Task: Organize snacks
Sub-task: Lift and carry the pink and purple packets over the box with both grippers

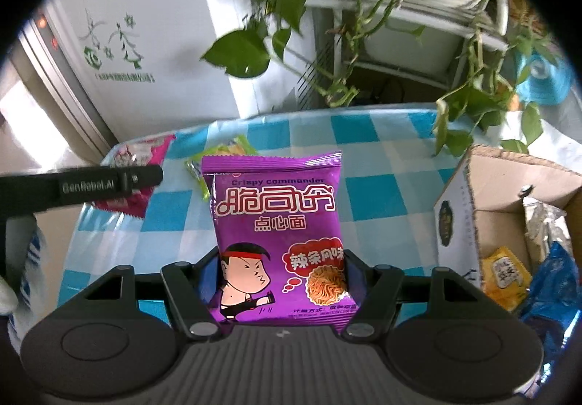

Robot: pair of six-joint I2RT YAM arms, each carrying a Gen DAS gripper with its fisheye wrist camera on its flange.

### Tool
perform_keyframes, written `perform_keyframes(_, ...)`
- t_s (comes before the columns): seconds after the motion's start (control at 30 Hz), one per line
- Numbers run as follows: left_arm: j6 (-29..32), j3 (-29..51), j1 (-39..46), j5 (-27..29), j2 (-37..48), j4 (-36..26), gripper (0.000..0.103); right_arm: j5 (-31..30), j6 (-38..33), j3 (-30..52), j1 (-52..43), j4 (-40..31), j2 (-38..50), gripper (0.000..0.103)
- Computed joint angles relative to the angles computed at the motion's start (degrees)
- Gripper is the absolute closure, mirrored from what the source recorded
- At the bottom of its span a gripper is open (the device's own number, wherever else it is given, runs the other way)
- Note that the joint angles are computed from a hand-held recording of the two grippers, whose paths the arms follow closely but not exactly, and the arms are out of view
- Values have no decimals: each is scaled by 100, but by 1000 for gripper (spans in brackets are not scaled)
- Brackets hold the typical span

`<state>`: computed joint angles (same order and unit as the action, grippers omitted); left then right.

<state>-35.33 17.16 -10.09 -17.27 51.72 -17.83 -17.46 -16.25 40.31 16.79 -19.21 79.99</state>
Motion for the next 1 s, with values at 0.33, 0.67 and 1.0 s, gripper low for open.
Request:
perform_keyframes(0.33, -684, 63, -862, -262, -367, -250, 53, -426, -342, -81, -1037, -475, -882, 30)
perform_keyframes(0.67, -1174, 302, -2234, -840, 388, 225, 53, -1186, -914, 205, -2686, -968, -992, 30)
perform_keyframes(1.0, -1388, 715, -3127, -1159, 1231, 690, 53, -1451, -1242, 594, -3736, -1039, -563, 30)
